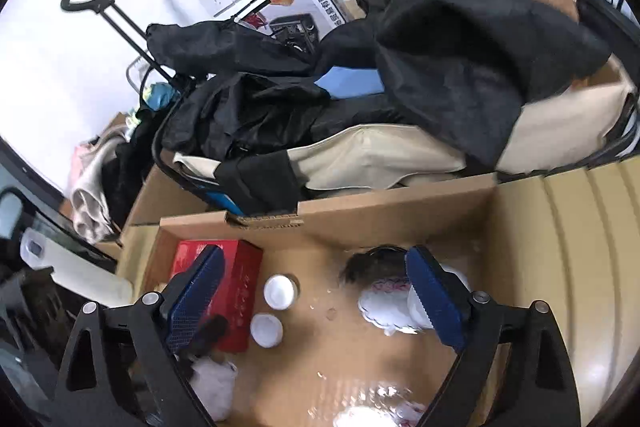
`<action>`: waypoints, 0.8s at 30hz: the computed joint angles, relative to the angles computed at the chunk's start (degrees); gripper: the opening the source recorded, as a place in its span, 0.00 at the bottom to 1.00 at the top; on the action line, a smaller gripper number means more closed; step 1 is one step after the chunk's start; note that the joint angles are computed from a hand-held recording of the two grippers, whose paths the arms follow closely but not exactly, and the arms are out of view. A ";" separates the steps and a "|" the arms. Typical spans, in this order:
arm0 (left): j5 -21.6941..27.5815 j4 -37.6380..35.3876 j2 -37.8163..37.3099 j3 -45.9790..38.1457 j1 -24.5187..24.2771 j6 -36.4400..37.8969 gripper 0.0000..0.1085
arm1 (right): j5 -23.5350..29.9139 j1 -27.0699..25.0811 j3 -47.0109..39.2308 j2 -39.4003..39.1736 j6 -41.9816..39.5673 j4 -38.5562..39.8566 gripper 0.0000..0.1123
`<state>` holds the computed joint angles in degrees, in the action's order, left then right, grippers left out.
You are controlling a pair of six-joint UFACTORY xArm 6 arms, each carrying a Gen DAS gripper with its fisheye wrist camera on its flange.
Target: Organize objects
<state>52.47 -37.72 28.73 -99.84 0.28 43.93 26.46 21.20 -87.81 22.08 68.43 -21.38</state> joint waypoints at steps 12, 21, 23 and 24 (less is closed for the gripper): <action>5.73 13.23 -17.49 -0.76 12.53 13.94 0.92 | 45.31 11.71 1.06 -25.71 -9.23 -4.47 0.84; 15.30 4.81 -27.36 3.02 23.68 19.46 0.95 | 57.82 28.79 7.51 -40.04 6.61 -11.21 0.84; 18.76 -2.67 -31.25 6.99 28.91 26.89 0.95 | 57.53 34.58 9.79 -41.78 12.02 -14.41 0.84; 20.05 -6.69 -33.45 9.79 32.20 31.75 0.95 | 57.41 38.60 11.23 -42.51 15.06 -16.47 0.84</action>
<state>72.52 -44.42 -4.72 -90.06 32.48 75.67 83.88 59.80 -76.58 -20.42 83.48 -37.86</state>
